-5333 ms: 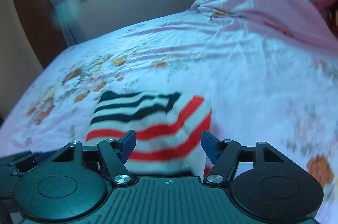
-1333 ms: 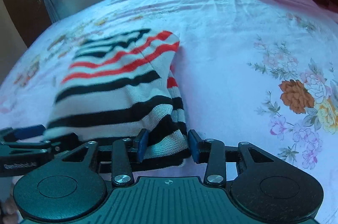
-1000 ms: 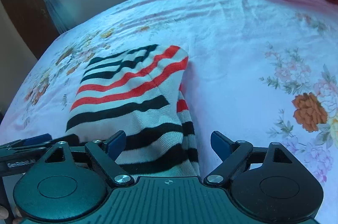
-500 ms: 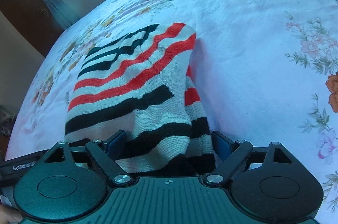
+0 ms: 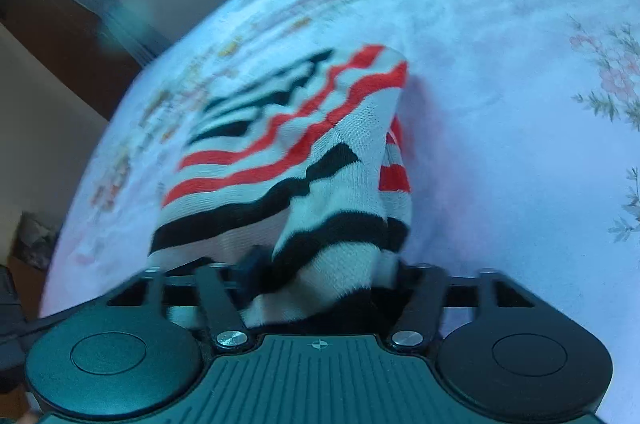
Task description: Fold small clothes
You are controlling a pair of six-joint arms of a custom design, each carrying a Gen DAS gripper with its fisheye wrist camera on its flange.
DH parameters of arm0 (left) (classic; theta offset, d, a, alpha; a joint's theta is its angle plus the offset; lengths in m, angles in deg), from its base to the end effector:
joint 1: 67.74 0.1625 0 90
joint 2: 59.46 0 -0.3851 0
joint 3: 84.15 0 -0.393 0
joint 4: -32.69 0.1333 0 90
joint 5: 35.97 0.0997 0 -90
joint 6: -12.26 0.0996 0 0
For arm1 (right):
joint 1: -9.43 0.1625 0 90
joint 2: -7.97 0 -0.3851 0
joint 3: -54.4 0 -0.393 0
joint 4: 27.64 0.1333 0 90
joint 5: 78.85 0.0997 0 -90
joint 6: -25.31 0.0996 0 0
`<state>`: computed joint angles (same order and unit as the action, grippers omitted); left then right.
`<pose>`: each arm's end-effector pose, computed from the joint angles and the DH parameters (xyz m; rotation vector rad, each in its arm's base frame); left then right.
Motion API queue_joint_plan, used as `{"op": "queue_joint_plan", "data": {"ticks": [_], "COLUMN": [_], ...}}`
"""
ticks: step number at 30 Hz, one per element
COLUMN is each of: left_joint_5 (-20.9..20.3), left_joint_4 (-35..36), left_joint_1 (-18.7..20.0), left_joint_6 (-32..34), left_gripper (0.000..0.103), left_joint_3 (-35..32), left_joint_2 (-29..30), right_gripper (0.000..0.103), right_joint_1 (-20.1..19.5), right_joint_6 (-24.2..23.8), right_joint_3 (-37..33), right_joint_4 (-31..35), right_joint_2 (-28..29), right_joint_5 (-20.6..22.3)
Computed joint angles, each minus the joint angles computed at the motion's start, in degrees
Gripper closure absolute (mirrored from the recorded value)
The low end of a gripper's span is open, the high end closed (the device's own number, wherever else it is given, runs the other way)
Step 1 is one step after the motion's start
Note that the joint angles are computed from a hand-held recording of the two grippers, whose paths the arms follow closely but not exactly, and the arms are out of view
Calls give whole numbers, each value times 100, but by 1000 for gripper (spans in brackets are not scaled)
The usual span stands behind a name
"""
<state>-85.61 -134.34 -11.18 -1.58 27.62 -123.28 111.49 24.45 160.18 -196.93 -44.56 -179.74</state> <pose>-0.1420 -0.5739 0.1984 0.1925 2.5284 -0.9718 0.2377 -0.5647 0.1091 0.2644 -2.9068 0.6987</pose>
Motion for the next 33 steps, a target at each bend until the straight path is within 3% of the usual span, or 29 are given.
{"op": "queue_joint_plan", "data": {"ticks": [4, 10, 14, 19, 22, 23, 25, 27, 29, 33], "left_joint_5": [162, 597, 848, 879, 916, 878, 704, 698, 536, -167], "left_joint_4": [-206, -372, -404, 398, 207, 391, 755, 573, 512, 1484], "left_joint_1": [-76, -181, -158, -29, -68, -55, 40, 100, 234, 734], "left_joint_6": [83, 487, 826, 365, 535, 448, 330, 331, 345, 11], "left_gripper": [55, 58, 62, 67, 63, 58, 40, 16, 4, 17], "left_joint_3": [17, -28, 187, 813, 986, 896, 637, 482, 243, -574], "left_joint_2": [-236, -669, -918, -1207, -1242, -1262, -1301, -1264, -1159, -749], "right_gripper": [57, 57, 57, 57, 57, 51, 36, 12, 11, 11], "right_joint_1": [72, 509, 766, 725, 570, 510, 489, 493, 414, 312], "right_joint_6": [222, -45, -355, -553, -445, -344, -154, -3, 208, 610], "right_joint_3": [98, -166, -295, 154, 475, 523, 477, 329, 147, -591], "right_joint_4": [-275, -638, -624, -226, -244, -194, -120, -221, -187, 314], "right_joint_2": [-120, 136, 402, 374, 210, 136, 67, 111, 187, 620], "right_joint_5": [509, 1000, 831, 216, 95, 189, 248, 271, 436, 447]}}
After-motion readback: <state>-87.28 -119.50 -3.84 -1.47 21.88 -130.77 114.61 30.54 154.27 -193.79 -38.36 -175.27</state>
